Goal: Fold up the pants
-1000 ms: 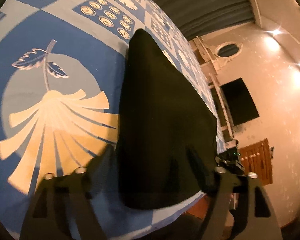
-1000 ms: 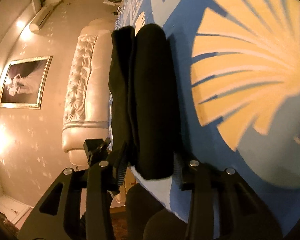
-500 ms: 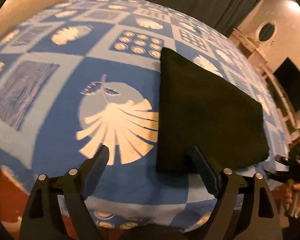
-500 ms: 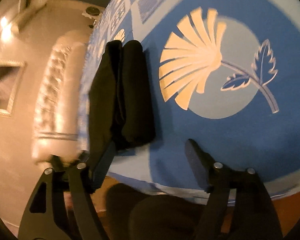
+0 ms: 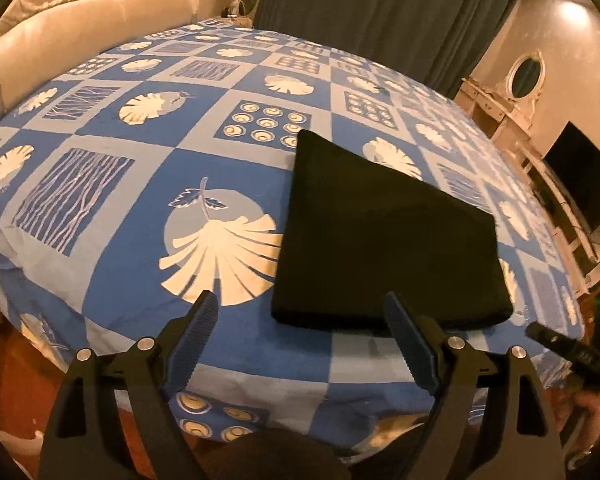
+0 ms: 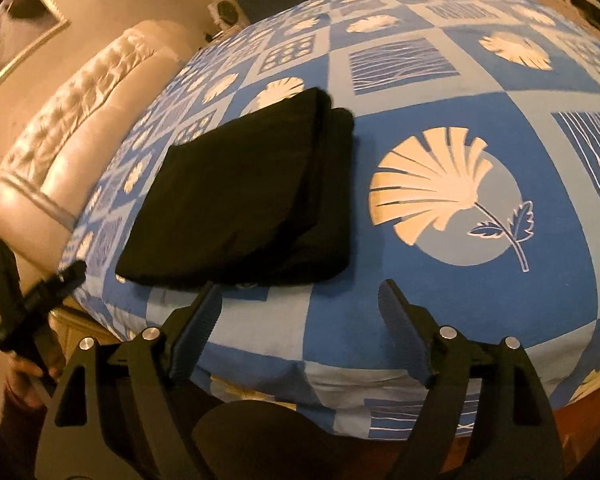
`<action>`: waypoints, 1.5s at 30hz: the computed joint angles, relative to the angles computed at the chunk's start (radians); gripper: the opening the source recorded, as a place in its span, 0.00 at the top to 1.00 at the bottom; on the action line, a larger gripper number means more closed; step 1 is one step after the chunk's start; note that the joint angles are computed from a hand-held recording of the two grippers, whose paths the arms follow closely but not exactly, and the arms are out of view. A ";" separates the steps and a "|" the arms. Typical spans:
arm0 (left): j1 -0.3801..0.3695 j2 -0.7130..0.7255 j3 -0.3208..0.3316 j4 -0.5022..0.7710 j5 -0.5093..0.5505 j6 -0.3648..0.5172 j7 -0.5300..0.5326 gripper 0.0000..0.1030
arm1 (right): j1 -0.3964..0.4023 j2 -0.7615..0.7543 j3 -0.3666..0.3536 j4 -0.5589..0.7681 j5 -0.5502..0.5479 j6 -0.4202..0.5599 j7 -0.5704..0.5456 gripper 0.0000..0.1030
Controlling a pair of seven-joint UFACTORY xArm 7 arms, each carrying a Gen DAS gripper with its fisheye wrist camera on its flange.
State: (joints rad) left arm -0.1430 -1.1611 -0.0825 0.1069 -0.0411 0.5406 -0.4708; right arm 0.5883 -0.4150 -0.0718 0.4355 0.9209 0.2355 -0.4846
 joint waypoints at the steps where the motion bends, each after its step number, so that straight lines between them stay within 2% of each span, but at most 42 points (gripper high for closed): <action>1: -0.008 0.007 0.009 0.001 -0.001 -0.005 0.010 0.19 | 0.017 0.003 -0.015 0.003 0.018 0.004 -0.027 0.22; 3: -0.012 0.025 0.024 0.002 -0.002 -0.021 0.031 0.19 | 0.047 0.018 -0.050 0.019 0.086 0.021 -0.095 0.22; 4: -0.008 0.043 0.033 0.004 -0.003 -0.038 0.042 0.19 | 0.034 0.026 -0.043 0.024 0.098 0.027 -0.098 0.21; 6: 0.001 0.071 0.043 0.006 -0.009 -0.065 0.051 0.19 | 0.045 0.041 -0.079 0.044 0.197 0.067 -0.187 0.21; 8: -0.006 0.098 0.064 0.007 -0.022 -0.089 0.071 0.19 | 0.059 0.076 -0.156 0.082 0.338 0.188 -0.316 0.21; 10: -0.030 0.165 0.126 0.021 -0.051 -0.123 0.123 0.19 | 0.043 0.132 -0.220 0.118 0.460 0.334 -0.393 0.21; 11: -0.042 0.199 0.160 0.029 -0.072 -0.138 0.149 0.19 | 0.030 0.149 -0.227 0.126 0.490 0.368 -0.402 0.20; 14: -0.071 0.268 0.236 0.038 -0.142 -0.197 0.218 0.19 | -0.021 0.274 -0.282 0.171 0.622 0.574 -0.427 0.15; 16: -0.044 0.311 0.220 0.047 -0.155 -0.216 0.231 0.19 | -0.053 0.323 -0.282 0.186 0.681 0.647 -0.443 0.15; 19: -0.023 0.337 0.203 0.049 -0.162 -0.229 0.259 0.19 | -0.098 0.367 -0.263 0.220 0.698 0.731 -0.464 0.11; 26: 0.011 0.379 0.167 0.053 -0.150 -0.238 0.289 0.19 | -0.195 0.416 -0.195 0.253 0.709 0.814 -0.473 0.10; 33: 0.018 0.397 0.157 0.058 -0.149 -0.242 0.300 0.19 | -0.265 0.435 -0.099 0.287 0.685 0.790 -0.480 0.11; 36: 0.016 0.404 0.163 0.060 -0.151 -0.245 0.306 0.19 | -0.287 0.437 -0.049 0.300 0.663 0.748 -0.472 0.20; 37: 0.013 0.408 0.169 0.062 -0.155 -0.246 0.309 0.19 | -0.297 0.440 -0.036 0.301 0.654 0.740 -0.467 0.27; 41: -0.005 0.419 0.195 0.066 -0.182 -0.249 0.321 0.19 | -0.355 0.454 0.002 0.301 0.643 0.757 -0.446 0.44; 45: 0.004 0.428 0.182 0.069 -0.181 -0.254 0.327 0.19 | -0.404 0.455 0.049 0.297 0.642 0.752 -0.446 0.50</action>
